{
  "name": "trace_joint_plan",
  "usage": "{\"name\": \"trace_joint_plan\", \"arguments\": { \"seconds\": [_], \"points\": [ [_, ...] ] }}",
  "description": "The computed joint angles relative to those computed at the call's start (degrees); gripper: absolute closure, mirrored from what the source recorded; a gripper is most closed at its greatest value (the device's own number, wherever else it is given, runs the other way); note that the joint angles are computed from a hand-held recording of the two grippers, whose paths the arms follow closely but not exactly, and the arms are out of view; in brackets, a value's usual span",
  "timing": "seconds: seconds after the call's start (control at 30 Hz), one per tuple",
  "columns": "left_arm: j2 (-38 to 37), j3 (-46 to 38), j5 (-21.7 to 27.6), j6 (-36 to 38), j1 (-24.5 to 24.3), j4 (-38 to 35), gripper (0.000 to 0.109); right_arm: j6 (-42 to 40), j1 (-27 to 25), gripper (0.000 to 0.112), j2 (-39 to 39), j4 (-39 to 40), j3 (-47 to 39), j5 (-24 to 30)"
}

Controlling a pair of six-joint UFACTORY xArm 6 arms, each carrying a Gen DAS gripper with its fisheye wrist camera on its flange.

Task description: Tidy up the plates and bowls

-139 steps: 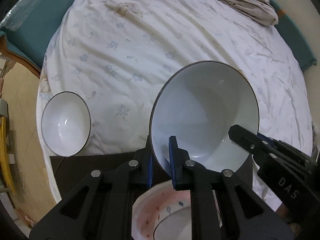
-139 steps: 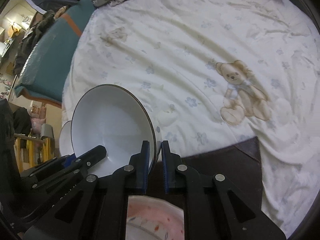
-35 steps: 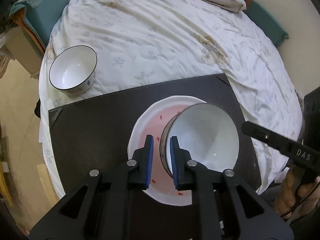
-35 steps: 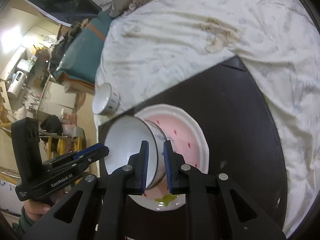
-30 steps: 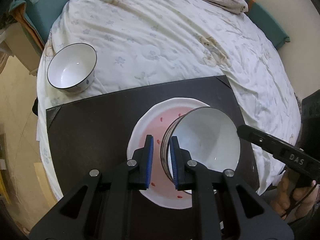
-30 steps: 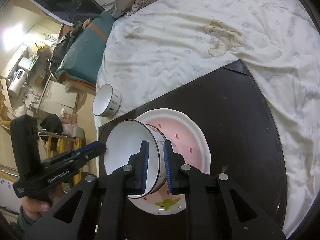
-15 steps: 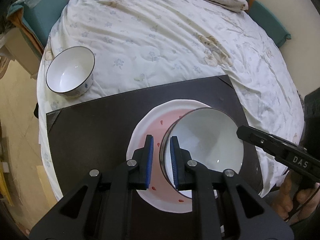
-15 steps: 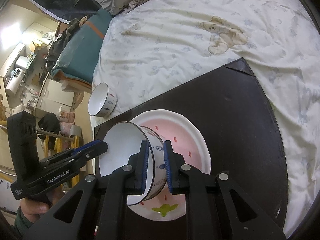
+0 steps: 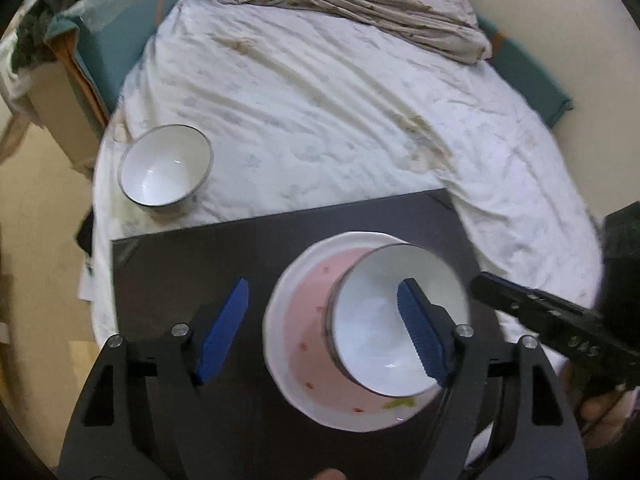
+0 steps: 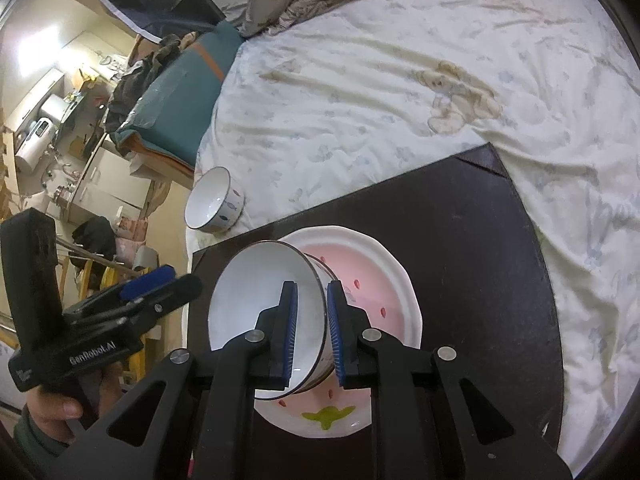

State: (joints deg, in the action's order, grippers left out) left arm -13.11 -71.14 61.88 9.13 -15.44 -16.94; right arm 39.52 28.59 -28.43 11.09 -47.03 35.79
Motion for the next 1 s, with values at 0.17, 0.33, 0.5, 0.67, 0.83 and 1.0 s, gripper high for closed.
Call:
{"name": "trace_joint_plan", "arguments": {
  "seconds": [0.17,0.33,0.5,0.67,0.83,1.0],
  "points": [
    [-1.1,1.3,-1.3,-1.0,-0.6,3.8,0.030,1.7,1.0,0.094,0.2,-3.1,-0.7,0.8],
    [0.2,0.3,-0.7,-1.3,1.8,0.6,0.012,4.8,2.1,0.090,0.6,-7.3,-2.1,3.3],
    [2.2,-1.8,-1.7,-3.7,3.3,1.8,0.006,9.0,2.6,0.026,-0.5,-11.8,-2.2,2.9],
    [4.8,-4.1,-1.8,-2.8,3.7,4.8,0.006,8.7,2.6,0.026,1.4,-12.7,-6.3,6.9],
    [8.2,-8.7,0.6,-1.2,5.8,1.9,0.006,8.4,2.3,0.026,3.7,-12.1,-9.0,8.5],
    [13.6,-15.9,2.5,-1.8,8.8,-0.6,0.006,7.3,1.4,0.026,9.3,-10.7,-15.8,12.2]
  ]
}}
